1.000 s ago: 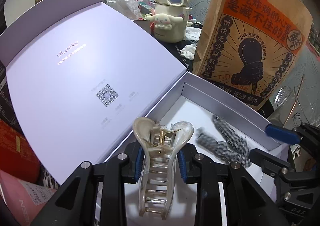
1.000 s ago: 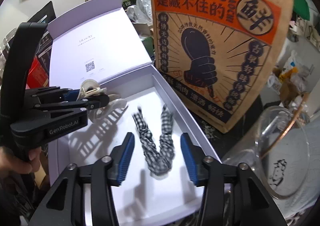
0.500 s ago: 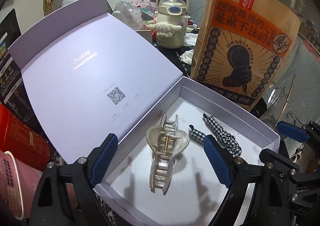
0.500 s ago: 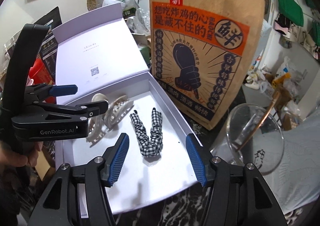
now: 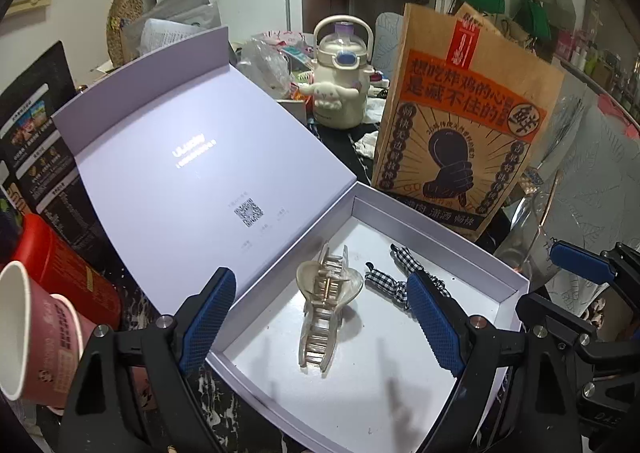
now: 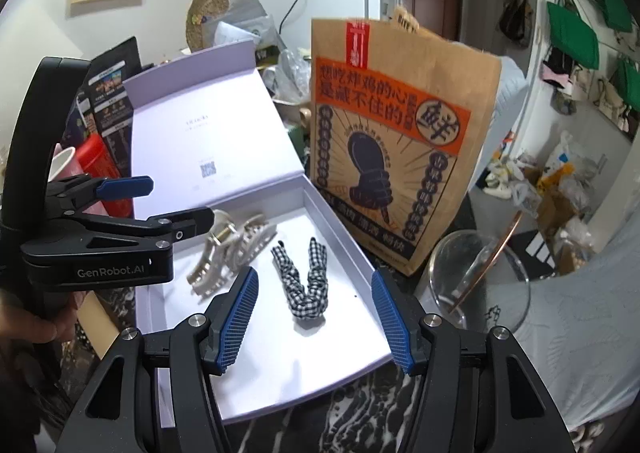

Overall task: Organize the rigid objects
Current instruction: 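Withdraw both open tools from the box back over the table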

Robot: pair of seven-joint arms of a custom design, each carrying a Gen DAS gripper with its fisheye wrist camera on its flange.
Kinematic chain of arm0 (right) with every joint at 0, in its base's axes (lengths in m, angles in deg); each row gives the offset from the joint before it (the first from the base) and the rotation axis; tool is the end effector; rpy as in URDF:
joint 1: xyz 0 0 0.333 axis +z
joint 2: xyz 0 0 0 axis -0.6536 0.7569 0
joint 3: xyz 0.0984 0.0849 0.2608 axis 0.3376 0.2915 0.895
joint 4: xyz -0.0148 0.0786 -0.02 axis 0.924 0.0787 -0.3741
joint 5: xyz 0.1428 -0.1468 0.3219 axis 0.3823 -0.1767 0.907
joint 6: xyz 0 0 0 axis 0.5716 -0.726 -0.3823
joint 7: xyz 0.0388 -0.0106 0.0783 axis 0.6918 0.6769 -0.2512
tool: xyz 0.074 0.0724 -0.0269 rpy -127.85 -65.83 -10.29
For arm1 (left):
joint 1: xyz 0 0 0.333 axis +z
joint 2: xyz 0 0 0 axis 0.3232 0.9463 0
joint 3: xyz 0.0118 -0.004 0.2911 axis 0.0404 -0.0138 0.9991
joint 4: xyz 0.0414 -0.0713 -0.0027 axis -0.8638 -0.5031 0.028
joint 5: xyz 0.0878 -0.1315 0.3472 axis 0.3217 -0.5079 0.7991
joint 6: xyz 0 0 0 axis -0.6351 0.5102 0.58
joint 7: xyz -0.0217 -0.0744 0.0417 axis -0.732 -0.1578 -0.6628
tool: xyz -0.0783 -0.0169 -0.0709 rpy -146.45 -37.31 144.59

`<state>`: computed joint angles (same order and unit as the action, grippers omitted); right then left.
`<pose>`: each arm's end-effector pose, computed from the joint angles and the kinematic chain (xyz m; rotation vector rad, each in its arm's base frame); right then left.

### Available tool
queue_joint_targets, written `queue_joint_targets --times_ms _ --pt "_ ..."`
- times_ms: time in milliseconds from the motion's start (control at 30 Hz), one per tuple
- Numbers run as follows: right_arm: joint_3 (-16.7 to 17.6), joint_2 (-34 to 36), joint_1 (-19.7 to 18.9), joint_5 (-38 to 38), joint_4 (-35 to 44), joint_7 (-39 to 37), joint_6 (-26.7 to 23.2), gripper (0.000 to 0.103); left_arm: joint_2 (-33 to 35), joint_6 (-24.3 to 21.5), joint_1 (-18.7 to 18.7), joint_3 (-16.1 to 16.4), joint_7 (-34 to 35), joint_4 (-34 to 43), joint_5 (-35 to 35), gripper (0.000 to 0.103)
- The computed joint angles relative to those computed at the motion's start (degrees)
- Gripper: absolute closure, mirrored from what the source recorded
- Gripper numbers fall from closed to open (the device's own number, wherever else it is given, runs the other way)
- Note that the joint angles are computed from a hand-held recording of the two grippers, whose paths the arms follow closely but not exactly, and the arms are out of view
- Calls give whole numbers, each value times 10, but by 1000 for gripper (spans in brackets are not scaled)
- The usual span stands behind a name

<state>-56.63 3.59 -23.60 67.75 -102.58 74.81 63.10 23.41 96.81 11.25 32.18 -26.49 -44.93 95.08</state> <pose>0.7030 0.2164 0.5051 -2.0544 1.2765 -0.4758 0.6925 -0.1831 0.5085 -1.8345 1.7811 -0.6750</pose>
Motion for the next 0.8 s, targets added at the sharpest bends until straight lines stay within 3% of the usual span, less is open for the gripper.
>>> queue_joint_targets --times_ms 400,567,800 --pt "16 -70 -5 40 -82 -32 51 41 -73 34 0 2 -17 -73 25 15" --pt "10 -100 5 30 -121 -28 84 25 -102 61 12 -10 1 -110 8 14" --pt "0 -135 15 5 -169 -1 110 18 -148 86 11 -6 -11 -168 14 14"
